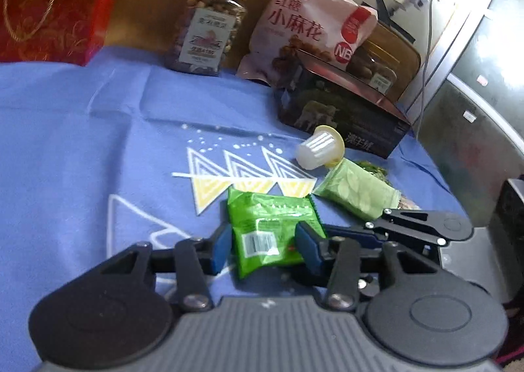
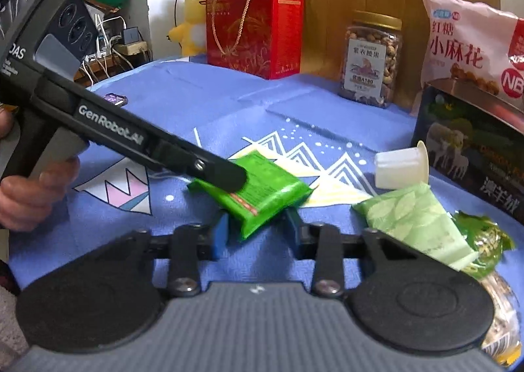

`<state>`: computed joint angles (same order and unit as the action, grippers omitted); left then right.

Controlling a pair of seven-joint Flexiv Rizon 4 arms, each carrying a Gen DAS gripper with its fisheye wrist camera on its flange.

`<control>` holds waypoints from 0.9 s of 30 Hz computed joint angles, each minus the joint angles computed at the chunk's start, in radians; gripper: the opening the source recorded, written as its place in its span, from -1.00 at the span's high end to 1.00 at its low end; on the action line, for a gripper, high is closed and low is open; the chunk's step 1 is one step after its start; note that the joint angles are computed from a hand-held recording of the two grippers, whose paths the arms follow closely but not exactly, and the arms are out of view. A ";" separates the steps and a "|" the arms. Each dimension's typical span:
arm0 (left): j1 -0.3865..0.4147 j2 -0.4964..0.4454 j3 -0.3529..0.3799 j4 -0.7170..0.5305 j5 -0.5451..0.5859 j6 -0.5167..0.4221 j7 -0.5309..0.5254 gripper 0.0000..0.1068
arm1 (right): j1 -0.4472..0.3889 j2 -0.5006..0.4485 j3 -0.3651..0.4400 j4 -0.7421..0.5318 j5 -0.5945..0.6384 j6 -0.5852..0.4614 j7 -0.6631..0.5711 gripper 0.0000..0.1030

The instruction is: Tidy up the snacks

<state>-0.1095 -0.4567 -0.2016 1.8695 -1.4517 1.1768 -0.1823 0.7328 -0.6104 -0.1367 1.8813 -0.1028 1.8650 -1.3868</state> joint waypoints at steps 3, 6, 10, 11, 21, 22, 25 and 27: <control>-0.003 0.002 -0.002 -0.010 0.036 -0.015 -0.020 0.21 | 0.017 0.008 -0.025 0.013 0.024 0.009 0.003 0.32; -0.002 0.008 -0.017 -0.029 0.048 -0.039 0.000 0.21 | 0.051 0.036 -0.071 0.046 0.071 0.041 0.004 0.32; -0.029 0.004 -0.041 -0.088 0.033 -0.026 0.064 0.21 | 0.134 0.071 -0.177 0.079 0.192 0.098 -0.030 0.33; -0.038 -0.002 -0.046 -0.109 0.037 -0.018 0.071 0.21 | 0.151 0.074 -0.202 0.078 0.222 0.106 -0.042 0.33; -0.111 -0.245 -0.055 -0.495 0.388 0.050 -0.183 0.18 | 0.158 -0.023 -0.359 -0.089 0.355 0.068 -0.078 0.35; -0.119 -0.276 -0.043 -0.540 0.433 0.044 -0.235 0.18 | 0.139 -0.042 -0.361 -0.119 0.345 0.054 -0.064 0.35; -0.143 -0.373 0.001 -0.687 0.557 0.018 -0.388 0.18 | 0.059 -0.088 -0.330 -0.202 0.293 0.015 -0.007 0.35; -0.162 -0.435 0.042 -0.780 0.631 -0.002 -0.489 0.17 | 0.027 -0.126 -0.326 -0.252 0.260 -0.008 0.033 0.33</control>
